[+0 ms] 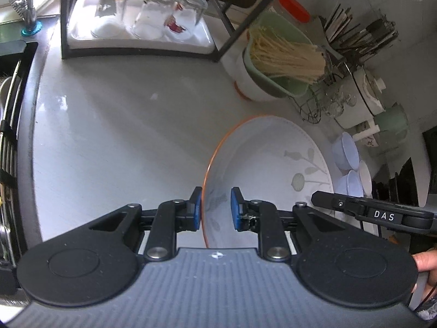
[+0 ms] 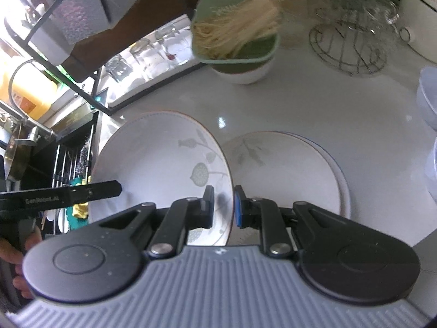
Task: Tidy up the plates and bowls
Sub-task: 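Lift the plate with both grippers toward the stacked plates, then lower the leaf-pattern plate onto the plate stack and open both grippers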
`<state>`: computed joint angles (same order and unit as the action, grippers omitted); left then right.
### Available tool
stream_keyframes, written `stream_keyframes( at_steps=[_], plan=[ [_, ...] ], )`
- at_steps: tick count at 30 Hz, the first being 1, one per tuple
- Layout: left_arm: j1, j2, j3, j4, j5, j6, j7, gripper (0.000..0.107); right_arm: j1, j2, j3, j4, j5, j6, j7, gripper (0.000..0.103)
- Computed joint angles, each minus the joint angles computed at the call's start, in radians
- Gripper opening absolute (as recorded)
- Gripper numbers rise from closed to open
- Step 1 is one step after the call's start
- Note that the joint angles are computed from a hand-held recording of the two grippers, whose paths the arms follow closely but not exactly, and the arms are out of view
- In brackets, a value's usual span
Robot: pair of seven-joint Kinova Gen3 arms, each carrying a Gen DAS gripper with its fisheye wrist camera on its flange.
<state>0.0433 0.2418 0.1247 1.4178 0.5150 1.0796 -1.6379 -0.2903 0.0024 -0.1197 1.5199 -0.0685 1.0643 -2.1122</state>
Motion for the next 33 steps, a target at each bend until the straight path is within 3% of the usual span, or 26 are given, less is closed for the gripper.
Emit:
stream_keyframes(
  at_steps=[9,17,23,30,33],
  plan=[
    [0.152,0.041,0.016,-0.061,-0.170,-0.025,0.214,0.024,0.100,-0.035,0.074,0.107,-0.159,-0.038,0.226,0.018],
    [0.270,0.110,0.019,-0.157,-0.336,0.018,0.343,0.024,0.190,-0.033,0.126,0.197,-0.324,-0.076,0.416,0.018],
    [0.366,0.150,0.007,-0.206,-0.472,0.050,0.417,0.024,0.222,-0.019,0.129,0.230,-0.364,-0.083,0.476,0.018],
    [0.426,0.182,-0.003,-0.250,-0.557,0.076,0.462,0.025,0.249,-0.010,0.133,0.266,-0.408,-0.108,0.538,0.018],
    [0.436,0.191,-0.006,-0.263,-0.576,0.083,0.468,0.027,0.241,-0.018,0.121,0.274,-0.381,-0.127,0.538,0.018]
  ],
)
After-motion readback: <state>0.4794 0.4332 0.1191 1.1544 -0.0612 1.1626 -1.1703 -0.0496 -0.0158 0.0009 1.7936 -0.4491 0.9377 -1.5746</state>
